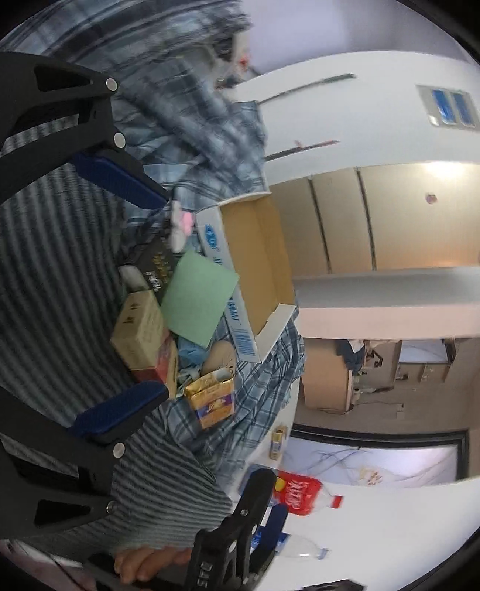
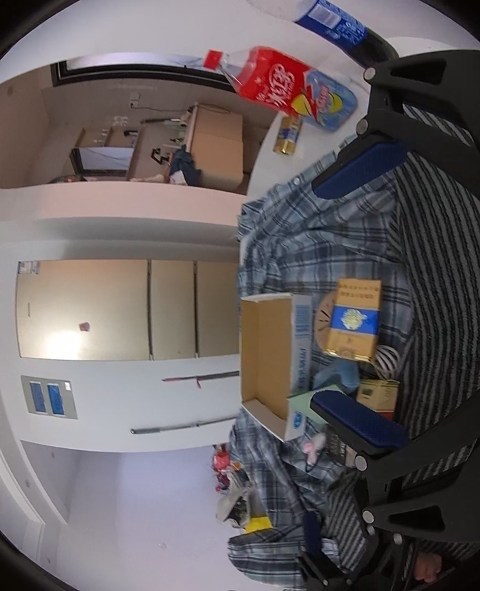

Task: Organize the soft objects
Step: 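Lower the left tool to the red-and-white Liqun pack and grasp it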

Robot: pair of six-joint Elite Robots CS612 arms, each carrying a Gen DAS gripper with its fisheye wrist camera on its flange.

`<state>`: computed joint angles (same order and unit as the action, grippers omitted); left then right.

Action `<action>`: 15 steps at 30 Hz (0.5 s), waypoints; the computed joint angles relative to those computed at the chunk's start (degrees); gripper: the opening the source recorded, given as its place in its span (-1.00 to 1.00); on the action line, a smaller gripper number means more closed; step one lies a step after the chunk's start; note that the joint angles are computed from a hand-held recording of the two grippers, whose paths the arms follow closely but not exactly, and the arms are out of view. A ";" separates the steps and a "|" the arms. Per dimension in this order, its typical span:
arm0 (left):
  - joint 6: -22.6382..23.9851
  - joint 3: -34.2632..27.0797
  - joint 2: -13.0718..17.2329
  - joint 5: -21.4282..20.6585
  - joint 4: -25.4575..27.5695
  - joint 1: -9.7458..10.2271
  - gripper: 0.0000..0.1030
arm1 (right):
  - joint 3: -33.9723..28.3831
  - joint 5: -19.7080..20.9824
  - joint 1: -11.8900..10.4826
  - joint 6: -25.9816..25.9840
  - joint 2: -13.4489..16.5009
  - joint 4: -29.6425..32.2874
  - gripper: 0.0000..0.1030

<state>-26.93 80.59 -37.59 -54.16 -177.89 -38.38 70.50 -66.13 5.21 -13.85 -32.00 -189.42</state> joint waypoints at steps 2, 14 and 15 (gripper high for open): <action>3.79 -1.50 0.62 -3.10 0.13 0.67 0.82 | 0.05 0.30 0.08 -0.77 -0.05 1.13 1.00; 12.94 -14.28 4.28 -32.39 19.61 5.99 0.52 | -2.84 5.05 -0.71 -2.02 0.63 11.04 1.00; 12.46 -15.27 4.74 -33.38 21.04 6.24 0.52 | -3.09 5.36 -0.76 -2.37 0.72 11.84 1.00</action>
<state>-14.48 65.32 -32.85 -87.54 -156.85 -32.14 67.41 -60.77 4.45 -16.22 -31.28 -177.58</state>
